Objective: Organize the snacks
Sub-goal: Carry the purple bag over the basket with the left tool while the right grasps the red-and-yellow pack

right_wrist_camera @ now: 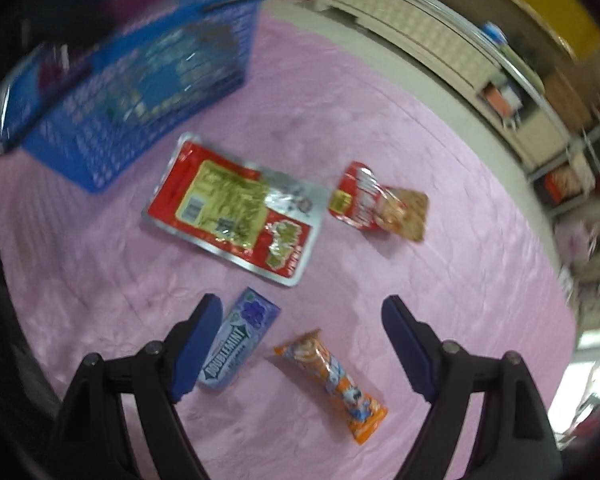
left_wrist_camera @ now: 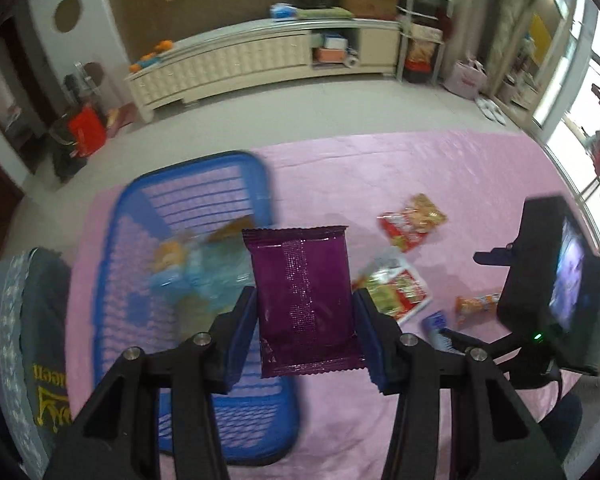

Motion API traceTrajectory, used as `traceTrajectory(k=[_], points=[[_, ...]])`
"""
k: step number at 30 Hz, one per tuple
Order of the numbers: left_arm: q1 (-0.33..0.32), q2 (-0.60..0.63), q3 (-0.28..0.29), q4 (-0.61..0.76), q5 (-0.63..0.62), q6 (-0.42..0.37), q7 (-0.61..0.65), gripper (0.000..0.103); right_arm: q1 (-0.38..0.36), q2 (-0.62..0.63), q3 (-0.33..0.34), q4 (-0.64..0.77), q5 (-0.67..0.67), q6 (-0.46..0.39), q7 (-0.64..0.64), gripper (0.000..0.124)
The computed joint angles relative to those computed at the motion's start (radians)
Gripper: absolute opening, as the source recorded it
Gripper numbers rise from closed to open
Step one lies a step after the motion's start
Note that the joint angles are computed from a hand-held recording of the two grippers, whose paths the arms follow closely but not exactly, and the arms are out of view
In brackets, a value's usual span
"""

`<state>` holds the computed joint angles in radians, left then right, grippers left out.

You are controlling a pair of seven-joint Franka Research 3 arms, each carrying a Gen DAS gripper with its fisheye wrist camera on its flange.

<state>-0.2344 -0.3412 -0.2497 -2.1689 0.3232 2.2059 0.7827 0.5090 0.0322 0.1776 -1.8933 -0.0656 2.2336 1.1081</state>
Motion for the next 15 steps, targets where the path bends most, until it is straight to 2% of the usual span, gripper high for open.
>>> traceTrajectory(k=[6,10,12,15], points=[[0.028,-0.114,0.042,-0.118,-0.038,-0.029,-0.017,0.046,0.039,0.039,0.019,-0.009,-0.126,0.043,-0.045,0.085],[0.039,-0.17,0.062,-0.187,-0.064,-0.02,-0.014,0.046,0.052,0.068,0.016,0.015,-0.116,0.038,-0.077,0.085],[0.045,-0.18,0.071,-0.21,-0.072,0.0,-0.006,0.046,0.058,0.077,0.019,0.017,-0.107,0.053,-0.128,0.085],[0.057,-0.186,0.068,-0.219,-0.066,0.001,0.006,0.046,0.071,0.1,0.023,0.044,-0.116,0.031,-0.212,0.085]])
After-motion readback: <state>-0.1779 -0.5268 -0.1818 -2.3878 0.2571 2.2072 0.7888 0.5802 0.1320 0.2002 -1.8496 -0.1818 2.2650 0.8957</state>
